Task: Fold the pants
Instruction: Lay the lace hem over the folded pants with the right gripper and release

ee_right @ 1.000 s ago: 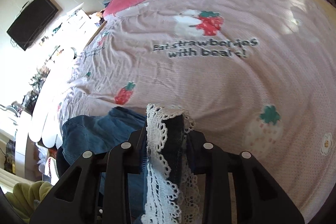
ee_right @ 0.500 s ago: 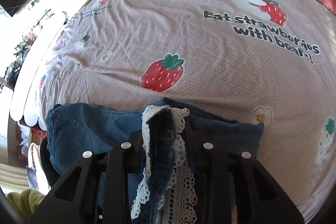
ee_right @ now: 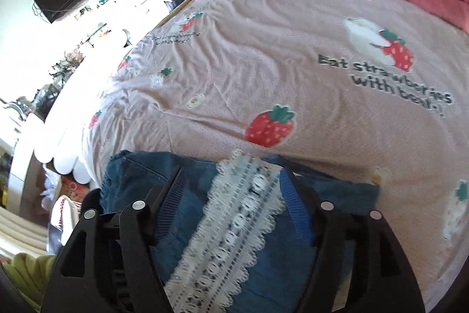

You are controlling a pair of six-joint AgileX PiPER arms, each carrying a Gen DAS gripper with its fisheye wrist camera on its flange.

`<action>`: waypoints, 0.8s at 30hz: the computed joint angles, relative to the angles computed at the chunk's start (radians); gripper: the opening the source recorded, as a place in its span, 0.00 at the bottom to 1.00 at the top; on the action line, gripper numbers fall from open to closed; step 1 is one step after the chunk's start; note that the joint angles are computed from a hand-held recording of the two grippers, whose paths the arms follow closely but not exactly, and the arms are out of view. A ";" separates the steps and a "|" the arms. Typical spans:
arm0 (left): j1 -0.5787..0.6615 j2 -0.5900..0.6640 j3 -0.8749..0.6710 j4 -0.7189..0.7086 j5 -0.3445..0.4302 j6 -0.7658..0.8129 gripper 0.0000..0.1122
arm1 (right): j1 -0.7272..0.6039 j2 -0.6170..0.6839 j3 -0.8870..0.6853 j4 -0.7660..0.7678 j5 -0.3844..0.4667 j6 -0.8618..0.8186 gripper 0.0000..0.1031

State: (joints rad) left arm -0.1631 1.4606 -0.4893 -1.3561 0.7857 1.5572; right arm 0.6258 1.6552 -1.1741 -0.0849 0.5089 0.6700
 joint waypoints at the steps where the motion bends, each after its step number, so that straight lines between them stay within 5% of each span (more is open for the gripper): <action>1: 0.034 -0.011 0.002 0.010 0.008 0.008 0.45 | 0.018 -0.038 0.053 -0.030 -0.029 0.009 0.63; 7: 0.128 -0.018 -0.127 0.100 -0.006 -0.112 0.58 | 0.203 -0.219 0.330 -0.495 -0.079 0.452 0.64; 14: 0.035 0.227 -0.519 0.284 0.014 -0.471 0.61 | 0.558 -0.188 0.402 -0.866 0.102 0.853 0.64; 19: -0.080 0.434 -0.806 0.453 0.068 -0.733 0.61 | 0.691 -0.031 0.303 -0.945 0.172 0.827 0.64; 23: -0.140 0.517 -0.893 0.548 0.037 -0.867 0.54 | 0.695 0.092 0.214 -0.955 0.223 0.776 0.62; 24: -0.146 0.529 -0.906 0.562 0.033 -0.894 0.50 | 0.689 0.117 0.200 -0.955 0.222 0.755 0.51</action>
State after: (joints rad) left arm -0.3094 1.9891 -1.3950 -0.7937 0.8189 0.6636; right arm 1.3146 1.7721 -0.9744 -1.0400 0.7313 1.4250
